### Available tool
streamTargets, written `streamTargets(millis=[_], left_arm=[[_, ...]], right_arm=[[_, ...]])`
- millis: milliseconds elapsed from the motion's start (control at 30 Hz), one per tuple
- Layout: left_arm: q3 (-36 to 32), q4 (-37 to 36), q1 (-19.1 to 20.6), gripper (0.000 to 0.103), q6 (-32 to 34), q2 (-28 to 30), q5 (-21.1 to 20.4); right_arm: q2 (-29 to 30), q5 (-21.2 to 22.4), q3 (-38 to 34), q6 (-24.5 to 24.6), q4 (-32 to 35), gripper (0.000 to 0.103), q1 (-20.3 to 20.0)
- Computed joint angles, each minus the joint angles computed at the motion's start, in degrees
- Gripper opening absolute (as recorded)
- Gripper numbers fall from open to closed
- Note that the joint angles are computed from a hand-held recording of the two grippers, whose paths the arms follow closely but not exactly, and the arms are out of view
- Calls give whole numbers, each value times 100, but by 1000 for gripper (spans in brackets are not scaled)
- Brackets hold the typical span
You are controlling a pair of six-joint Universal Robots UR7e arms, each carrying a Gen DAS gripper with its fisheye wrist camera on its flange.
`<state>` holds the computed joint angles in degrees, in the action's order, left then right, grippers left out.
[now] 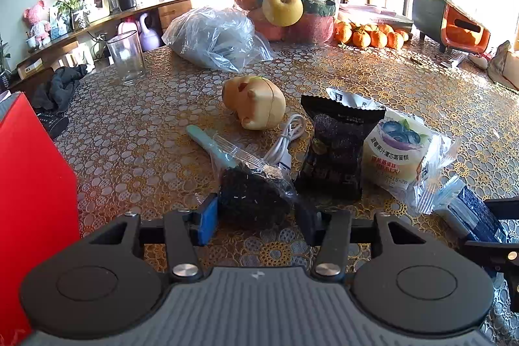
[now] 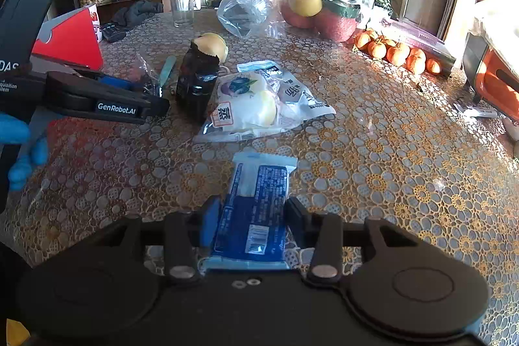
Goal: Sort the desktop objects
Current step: 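Grasp the blue wrapped bar with the right gripper while the left gripper grasps the dark snack bag, then lift the blue bar and dark snack bag and carry them toward the red shoebox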
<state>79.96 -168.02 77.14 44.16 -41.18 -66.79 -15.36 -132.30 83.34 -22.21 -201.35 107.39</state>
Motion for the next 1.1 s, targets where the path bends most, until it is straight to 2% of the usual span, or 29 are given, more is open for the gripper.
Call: streamTargets(millis=[133,567,1100], left_arm=[[53,65,-39,46,-97,-77,98],[598,392,-166,44,-501,-626,166],[1569,1107,-438,44,-1029,-1713,297]], right_arm=[[16,-129,-42,13,51,38,37],[-156,-173,220,318,-35,37,157],[-459,-44,691,831,-149,37,514]])
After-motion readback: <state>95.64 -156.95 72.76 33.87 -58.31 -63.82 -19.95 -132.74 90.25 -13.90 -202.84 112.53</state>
